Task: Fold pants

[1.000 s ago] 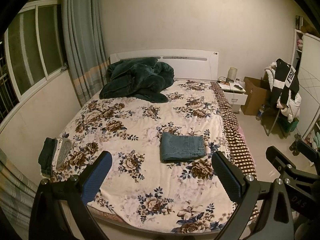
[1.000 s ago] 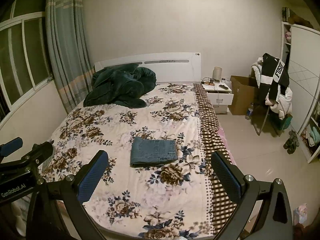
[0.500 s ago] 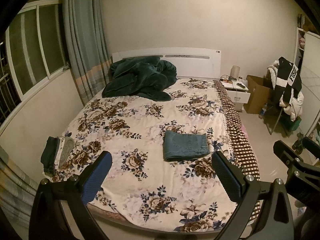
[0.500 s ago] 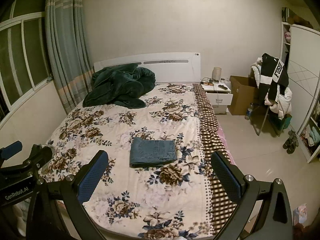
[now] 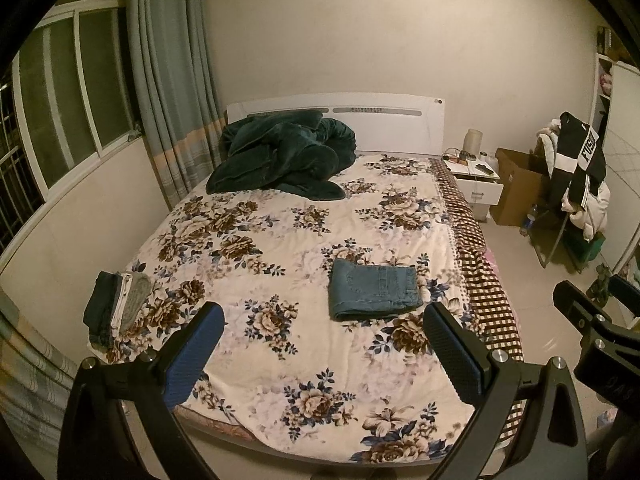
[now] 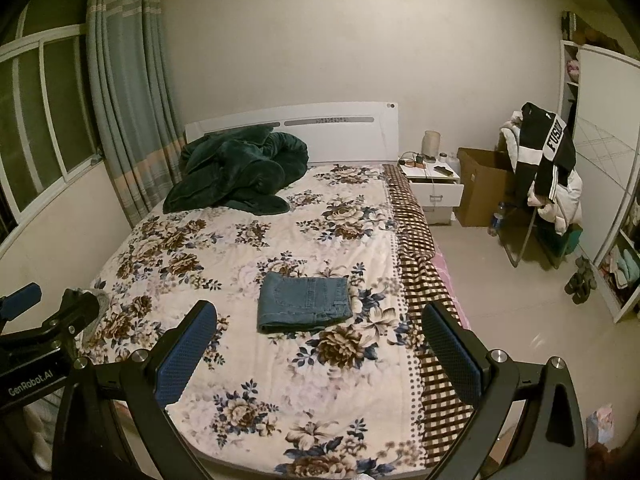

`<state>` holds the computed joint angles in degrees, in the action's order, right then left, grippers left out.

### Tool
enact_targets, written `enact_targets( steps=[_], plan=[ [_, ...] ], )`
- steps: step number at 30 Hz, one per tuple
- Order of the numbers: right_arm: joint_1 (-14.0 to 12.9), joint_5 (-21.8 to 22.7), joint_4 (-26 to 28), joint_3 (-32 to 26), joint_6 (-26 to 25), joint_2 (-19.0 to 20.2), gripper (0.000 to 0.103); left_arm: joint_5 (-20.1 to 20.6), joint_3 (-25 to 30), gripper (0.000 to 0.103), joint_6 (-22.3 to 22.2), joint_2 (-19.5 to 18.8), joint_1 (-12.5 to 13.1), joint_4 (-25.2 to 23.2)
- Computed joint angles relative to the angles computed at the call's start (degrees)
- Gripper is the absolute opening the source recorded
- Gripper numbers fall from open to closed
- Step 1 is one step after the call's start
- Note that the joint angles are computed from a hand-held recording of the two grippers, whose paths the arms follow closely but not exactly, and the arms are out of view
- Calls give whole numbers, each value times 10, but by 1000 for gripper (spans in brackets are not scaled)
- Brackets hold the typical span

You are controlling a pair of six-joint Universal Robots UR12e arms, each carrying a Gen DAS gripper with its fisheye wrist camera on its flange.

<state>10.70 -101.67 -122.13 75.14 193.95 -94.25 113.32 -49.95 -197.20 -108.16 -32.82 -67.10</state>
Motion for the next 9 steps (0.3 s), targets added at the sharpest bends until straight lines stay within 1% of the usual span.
enact_targets(
  steps=[4, 9],
  plan=[
    [-1, 1, 0, 1, 0, -1, 103, 3, 2, 102, -1, -1, -1, 0],
    [-1, 1, -1, 2, 0, -1, 103, 3, -15, 102, 5, 6, 0, 17]
  ],
)
